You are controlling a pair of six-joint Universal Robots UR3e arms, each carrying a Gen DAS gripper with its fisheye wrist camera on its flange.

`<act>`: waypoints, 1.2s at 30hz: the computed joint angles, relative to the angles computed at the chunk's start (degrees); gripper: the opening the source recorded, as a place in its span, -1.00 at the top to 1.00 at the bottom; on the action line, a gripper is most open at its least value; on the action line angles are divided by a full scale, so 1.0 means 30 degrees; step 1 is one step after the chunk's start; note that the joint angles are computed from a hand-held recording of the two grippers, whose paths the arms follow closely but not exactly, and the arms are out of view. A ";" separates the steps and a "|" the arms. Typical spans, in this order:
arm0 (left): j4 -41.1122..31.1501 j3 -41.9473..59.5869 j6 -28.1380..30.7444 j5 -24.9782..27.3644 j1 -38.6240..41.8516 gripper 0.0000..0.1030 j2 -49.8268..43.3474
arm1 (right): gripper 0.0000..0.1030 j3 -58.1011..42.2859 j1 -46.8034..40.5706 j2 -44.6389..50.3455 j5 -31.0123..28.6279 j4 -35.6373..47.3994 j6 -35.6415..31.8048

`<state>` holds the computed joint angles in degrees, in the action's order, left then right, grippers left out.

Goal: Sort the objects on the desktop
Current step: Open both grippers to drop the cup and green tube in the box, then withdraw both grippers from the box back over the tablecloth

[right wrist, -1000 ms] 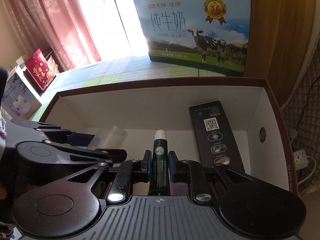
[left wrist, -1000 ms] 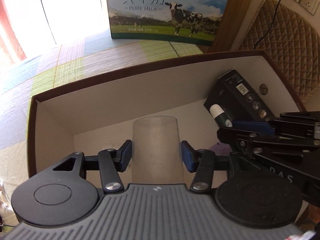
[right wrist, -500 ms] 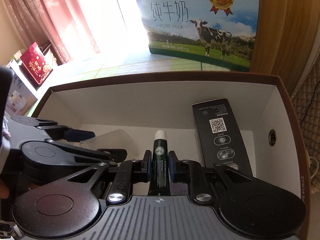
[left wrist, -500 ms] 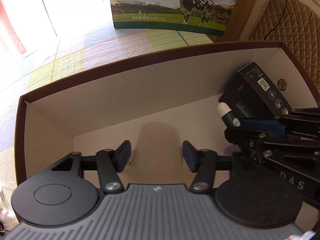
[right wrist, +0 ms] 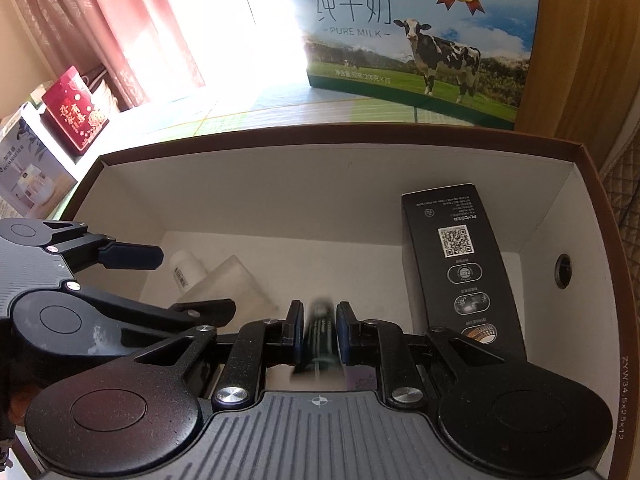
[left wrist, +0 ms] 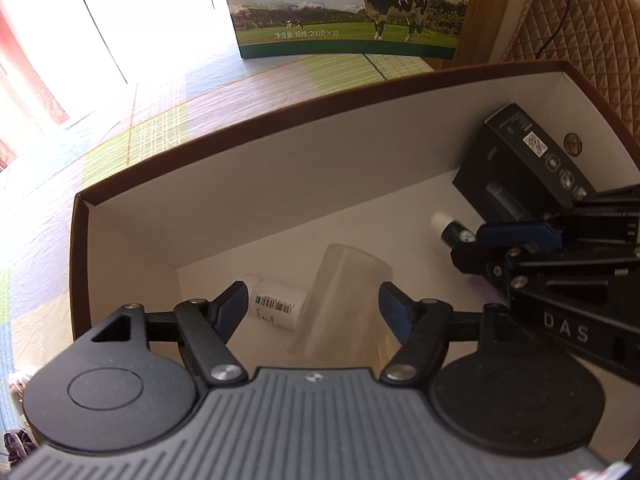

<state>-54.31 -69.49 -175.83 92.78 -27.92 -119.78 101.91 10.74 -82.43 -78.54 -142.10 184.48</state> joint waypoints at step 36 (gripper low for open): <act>0.0935 -0.8955 -0.1767 0.0401 -0.0540 -0.80 1.0751 | -0.96 0.6380 0.0537 -1.2640 -0.1371 0.2031 0.1672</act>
